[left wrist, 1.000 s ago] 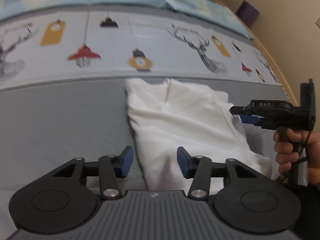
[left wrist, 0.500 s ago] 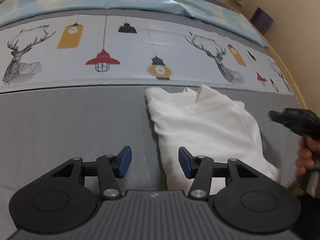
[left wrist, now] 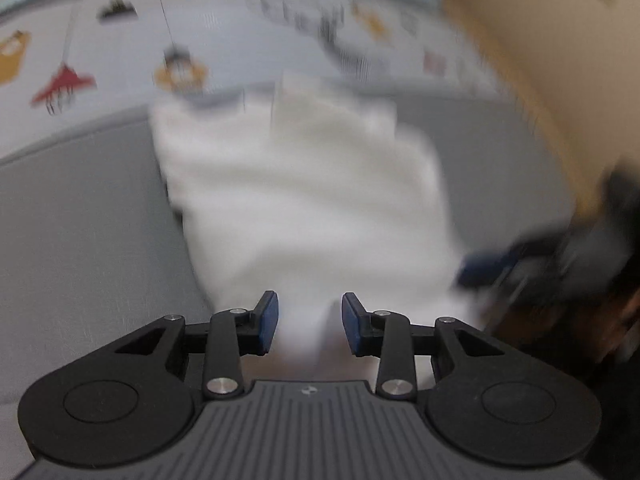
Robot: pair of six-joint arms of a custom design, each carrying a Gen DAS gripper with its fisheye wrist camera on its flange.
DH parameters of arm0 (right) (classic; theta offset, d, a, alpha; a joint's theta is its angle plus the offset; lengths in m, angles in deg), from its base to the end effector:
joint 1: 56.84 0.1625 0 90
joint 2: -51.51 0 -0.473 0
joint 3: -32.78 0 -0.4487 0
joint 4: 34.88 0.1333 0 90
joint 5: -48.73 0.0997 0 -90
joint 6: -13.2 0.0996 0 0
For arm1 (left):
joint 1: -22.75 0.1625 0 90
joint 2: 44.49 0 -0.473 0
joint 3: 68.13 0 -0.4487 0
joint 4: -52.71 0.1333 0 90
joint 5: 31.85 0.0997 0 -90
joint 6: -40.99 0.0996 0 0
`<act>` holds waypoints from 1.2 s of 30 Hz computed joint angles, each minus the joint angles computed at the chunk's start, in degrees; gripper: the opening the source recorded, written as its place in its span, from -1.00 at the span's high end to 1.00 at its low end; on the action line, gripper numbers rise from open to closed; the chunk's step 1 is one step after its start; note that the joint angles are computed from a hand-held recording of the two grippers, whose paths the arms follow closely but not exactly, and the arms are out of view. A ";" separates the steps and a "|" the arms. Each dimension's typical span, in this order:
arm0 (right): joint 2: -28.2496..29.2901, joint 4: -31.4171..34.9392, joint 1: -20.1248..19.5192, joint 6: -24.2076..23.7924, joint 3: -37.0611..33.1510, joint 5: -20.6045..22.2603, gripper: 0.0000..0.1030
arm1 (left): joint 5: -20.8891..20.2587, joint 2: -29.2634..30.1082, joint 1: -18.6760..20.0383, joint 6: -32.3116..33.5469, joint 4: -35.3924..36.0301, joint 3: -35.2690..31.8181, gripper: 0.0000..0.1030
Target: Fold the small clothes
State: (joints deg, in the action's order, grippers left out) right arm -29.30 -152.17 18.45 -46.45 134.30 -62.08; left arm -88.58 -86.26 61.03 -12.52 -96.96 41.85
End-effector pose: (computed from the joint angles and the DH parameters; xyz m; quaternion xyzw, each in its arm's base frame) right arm -0.0589 -0.6100 0.3897 0.3657 -0.9113 -0.0640 0.1778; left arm -0.3589 -0.5227 -0.0362 0.0064 0.9557 -0.1835 0.2300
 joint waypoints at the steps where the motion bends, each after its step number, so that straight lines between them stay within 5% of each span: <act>1: 0.03 1.02 -0.15 0.45 -0.71 0.48 0.50 | -0.39 0.44 0.04 0.09 2.50 -0.58 0.25; 5: 0.20 1.52 -0.25 1.56 -2.07 3.15 0.46 | -0.54 -1.17 0.04 -3.27 -1.99 2.21 0.22; 8: 0.34 -4.92 -0.35 4.11 -0.94 6.24 0.10 | 4.98 -2.98 -0.49 -10.76 -6.63 5.69 -0.19; 11: 1.74 -9.61 -0.34 10.34 -1.11 8.21 -0.19 | 6.40 -4.19 0.42 -18.09 -8.42 7.90 -0.24; 16: 6.58 -9.66 0.40 22.25 -3.57 3.80 -0.21 | 3.95 -3.67 2.85 -20.40 -11.17 8.19 -0.38; 22: 9.05 -10.50 0.44 30.49 -4.43 2.74 -0.30 | 1.37 -1.88 5.16 -18.71 -13.75 6.44 -0.38; 25: 9.42 -9.79 0.26 31.74 -5.04 3.58 -0.15 | 2.45 -0.73 5.71 -16.59 -16.64 5.84 -0.22; 27: 9.64 -8.22 -0.15 32.10 -5.64 5.75 0.35 | 3.21 -0.25 5.89 -16.17 -16.10 5.05 -0.02; 30: 9.71 -8.81 0.10 31.88 -5.41 6.44 0.82 | 4.16 -0.11 5.80 -13.92 -16.37 4.46 0.35; 33: 9.03 -12.13 0.80 30.69 -4.01 7.21 0.87 | 8.21 -0.96 4.25 -10.83 -17.48 4.80 0.45; 36: 7.54 -16.55 1.00 29.46 -1.93 13.20 0.87 | 15.20 -2.51 2.00 -8.06 -19.40 6.20 0.46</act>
